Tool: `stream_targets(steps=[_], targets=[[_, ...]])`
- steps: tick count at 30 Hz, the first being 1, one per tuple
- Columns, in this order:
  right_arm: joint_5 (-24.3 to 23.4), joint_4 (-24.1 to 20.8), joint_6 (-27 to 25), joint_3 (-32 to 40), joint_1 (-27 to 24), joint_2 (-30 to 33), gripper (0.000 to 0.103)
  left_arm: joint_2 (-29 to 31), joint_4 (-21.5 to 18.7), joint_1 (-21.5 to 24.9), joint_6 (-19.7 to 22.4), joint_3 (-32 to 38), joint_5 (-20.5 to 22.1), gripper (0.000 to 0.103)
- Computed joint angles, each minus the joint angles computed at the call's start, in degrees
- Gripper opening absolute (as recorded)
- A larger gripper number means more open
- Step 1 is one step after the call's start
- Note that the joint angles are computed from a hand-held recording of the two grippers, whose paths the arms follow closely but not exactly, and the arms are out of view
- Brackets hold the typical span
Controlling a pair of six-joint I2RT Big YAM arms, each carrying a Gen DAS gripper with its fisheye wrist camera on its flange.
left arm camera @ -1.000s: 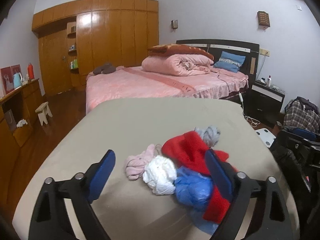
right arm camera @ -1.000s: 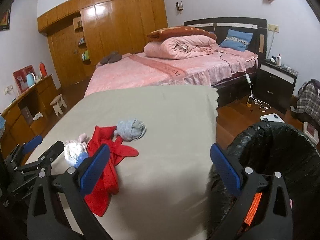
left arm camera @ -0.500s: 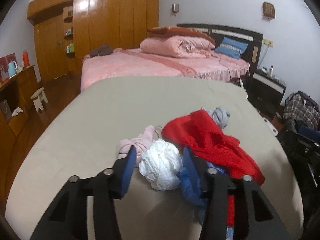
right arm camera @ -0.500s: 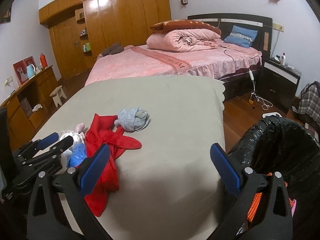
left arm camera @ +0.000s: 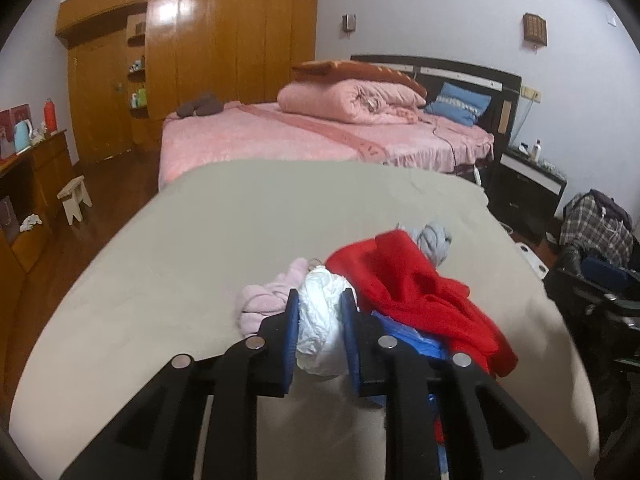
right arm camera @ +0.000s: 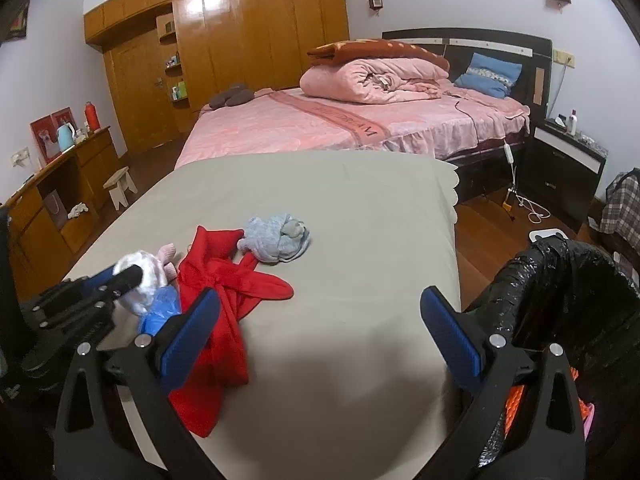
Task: Collect trash
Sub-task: 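Grasp the white tissue with the left tool while the right tool grasps the red cloth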
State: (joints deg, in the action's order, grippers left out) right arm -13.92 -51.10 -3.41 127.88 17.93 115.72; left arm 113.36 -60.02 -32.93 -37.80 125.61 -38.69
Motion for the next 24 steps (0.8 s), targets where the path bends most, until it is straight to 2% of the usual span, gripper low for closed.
stream_targets(steps=[6,13,18,20,24], targets=[[-0.94,0.14,0.46,0.52,0.62,0.53,0.097,-1.89,0.29,0.05,-1.1,-1.85,-2.43,0.021],[-2.67,0.54,-0.43,2.4,2.66,1.99,0.096,-3.02,0.48,0.6,-1.21,-3.47,-3.32,0.021],[-2.76,-2.53,-1.17,6.48,4.06,4.87,0.082,-3.67,0.61,0.75,-1.26,-4.41,-4.04,0.021],[-2.7,-3.63,-1.75,7.8,4.46,5.76,0.079,-4.12,0.81,0.9,-1.44,-5.11,-4.22,0.021],[-3.55,-7.51,-3.03,12.02,5.03,8.28,0.065,-4.01,0.75,1.07,-1.48,-4.99,-4.25,0.02]])
